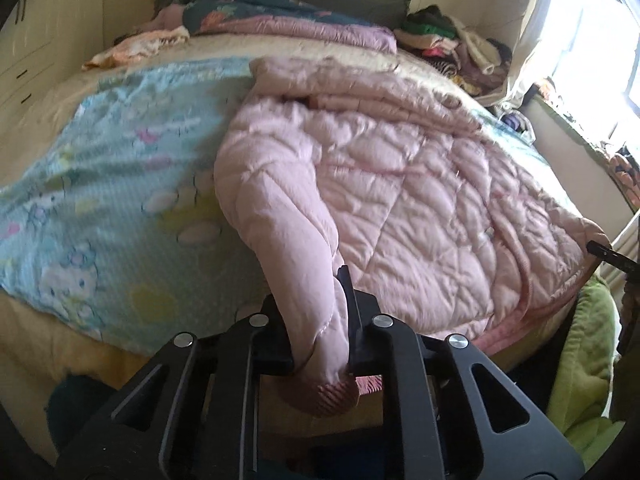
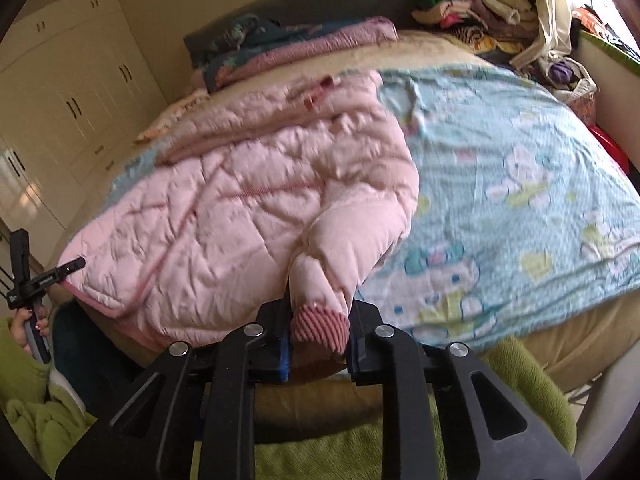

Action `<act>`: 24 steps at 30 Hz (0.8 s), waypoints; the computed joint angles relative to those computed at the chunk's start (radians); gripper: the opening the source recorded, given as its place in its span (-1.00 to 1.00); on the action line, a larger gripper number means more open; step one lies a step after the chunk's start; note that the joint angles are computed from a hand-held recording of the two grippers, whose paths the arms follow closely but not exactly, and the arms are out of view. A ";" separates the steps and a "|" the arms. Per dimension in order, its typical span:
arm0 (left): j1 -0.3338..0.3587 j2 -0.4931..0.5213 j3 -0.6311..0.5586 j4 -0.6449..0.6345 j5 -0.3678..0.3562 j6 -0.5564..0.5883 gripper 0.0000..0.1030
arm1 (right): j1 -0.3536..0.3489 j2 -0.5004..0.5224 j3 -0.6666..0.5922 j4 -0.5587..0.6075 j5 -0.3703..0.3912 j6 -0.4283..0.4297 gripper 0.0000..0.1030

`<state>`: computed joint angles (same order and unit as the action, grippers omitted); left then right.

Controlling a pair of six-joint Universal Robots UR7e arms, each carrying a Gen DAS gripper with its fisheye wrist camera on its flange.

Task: Fold large clothes
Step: 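Grasp the ribbed hem with the left tool while the right tool grasps it too, then lift the hem with both tools and fold it up toward the collar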

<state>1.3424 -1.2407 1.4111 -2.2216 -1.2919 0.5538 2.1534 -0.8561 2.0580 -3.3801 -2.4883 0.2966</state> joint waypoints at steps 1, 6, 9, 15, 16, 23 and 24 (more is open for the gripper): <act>-0.004 0.002 -0.005 -0.005 -0.009 0.001 -0.82 | 0.002 0.001 -0.006 -0.026 0.004 -0.017 -0.65; -0.022 0.008 -0.027 -0.042 -0.049 0.011 -0.82 | 0.014 0.010 -0.040 -0.112 0.003 -0.106 -0.67; -0.036 0.025 -0.050 -0.067 -0.075 0.000 -0.82 | 0.017 0.014 -0.067 -0.151 0.006 -0.159 -0.67; -0.060 0.056 -0.080 -0.120 -0.099 -0.006 -0.82 | 0.013 0.026 -0.116 -0.233 0.005 -0.224 -0.68; -0.062 0.062 -0.088 -0.123 -0.102 -0.012 -0.82 | 0.012 0.025 -0.121 -0.239 0.008 -0.232 -0.68; -0.073 0.091 -0.125 -0.154 -0.110 -0.014 -0.82 | 0.005 0.026 -0.153 -0.259 0.009 -0.272 -0.69; -0.074 0.095 -0.132 -0.155 -0.113 -0.014 -0.82 | 0.004 0.025 -0.158 -0.261 0.011 -0.278 -0.69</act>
